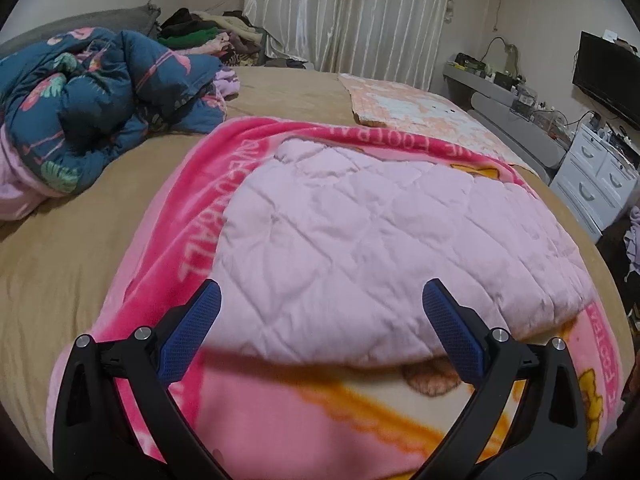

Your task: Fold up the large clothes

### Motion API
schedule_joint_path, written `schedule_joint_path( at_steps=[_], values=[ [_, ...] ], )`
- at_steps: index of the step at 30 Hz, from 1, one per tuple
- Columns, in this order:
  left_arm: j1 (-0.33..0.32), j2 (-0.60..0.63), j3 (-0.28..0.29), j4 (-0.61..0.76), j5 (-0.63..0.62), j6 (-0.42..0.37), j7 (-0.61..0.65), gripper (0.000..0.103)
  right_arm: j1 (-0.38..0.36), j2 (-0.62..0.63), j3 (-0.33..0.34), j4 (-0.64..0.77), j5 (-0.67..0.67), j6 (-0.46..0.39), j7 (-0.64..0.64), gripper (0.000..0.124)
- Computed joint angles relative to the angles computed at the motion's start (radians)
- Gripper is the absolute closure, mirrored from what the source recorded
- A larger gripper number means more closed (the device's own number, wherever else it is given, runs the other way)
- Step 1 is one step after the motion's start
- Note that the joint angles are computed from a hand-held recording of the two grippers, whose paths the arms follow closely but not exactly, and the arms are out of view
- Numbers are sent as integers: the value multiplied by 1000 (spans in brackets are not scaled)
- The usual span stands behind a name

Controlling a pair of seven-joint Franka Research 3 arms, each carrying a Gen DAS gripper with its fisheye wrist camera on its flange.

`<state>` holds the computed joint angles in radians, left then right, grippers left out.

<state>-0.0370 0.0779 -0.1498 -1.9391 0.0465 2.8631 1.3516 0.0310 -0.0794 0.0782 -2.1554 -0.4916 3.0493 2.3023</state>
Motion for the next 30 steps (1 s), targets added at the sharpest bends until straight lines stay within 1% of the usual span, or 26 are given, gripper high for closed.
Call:
schedule_joint_path(
  at_steps=[2, 5, 8, 11, 14, 15, 17, 19, 20, 22, 23, 25, 26, 28, 30],
  values=[
    [3, -18, -4, -30, -25, 7, 20, 8, -17, -26, 13, -28, -45, 1, 47, 25],
    [0, -38, 3, -65, -11, 0, 1, 8, -67, -59, 53, -65, -130, -9, 146, 25],
    [-2, -59, 5, -103, -36, -1, 9, 8, -109, -73, 87, -87, -203, -19, 239, 25],
    [-7, -76, 9, -138, -67, 0, 20, 8, -115, -82, 92, -112, -223, -39, 289, 25],
    [-14, -82, 12, -156, -165, -14, 84, 8, -117, -77, 89, -128, -228, -41, 331, 25],
    [-16, -82, 13, -162, -174, -16, 88, 8, -117, -74, 88, -130, -232, -42, 345, 25],
    [-17, -84, 14, -176, -170, -10, 80, 8, -116, -64, 82, -132, -237, -43, 375, 25],
    [-20, -81, 15, -183, -216, -13, 101, 8, -104, -51, 68, -135, -226, -38, 382, 25],
    [-20, -76, 15, -184, -259, -18, 120, 8, -95, -43, 60, -134, -212, -37, 378, 25],
    [-20, -69, 13, -184, -315, -28, 146, 8, -66, -20, 32, -133, -141, -28, 339, 25],
    [-19, -61, 11, -176, -370, -39, 175, 8, -51, -7, 17, -134, -94, -18, 313, 25],
    [-14, -47, 6, -164, -435, -51, 202, 8, -28, 13, -4, -131, -19, -6, 272, 25],
    [-10, -38, 3, -156, -471, -56, 217, 8, -22, 23, -11, -127, 1, -3, 266, 25],
    [-4, -22, -3, -140, -501, -56, 218, 8, -22, 47, -22, -102, -36, -12, 309, 25],
    [5, -6, -11, -124, -535, -53, 225, 8, -9, 63, -43, -82, -55, -17, 324, 25]
  ],
)
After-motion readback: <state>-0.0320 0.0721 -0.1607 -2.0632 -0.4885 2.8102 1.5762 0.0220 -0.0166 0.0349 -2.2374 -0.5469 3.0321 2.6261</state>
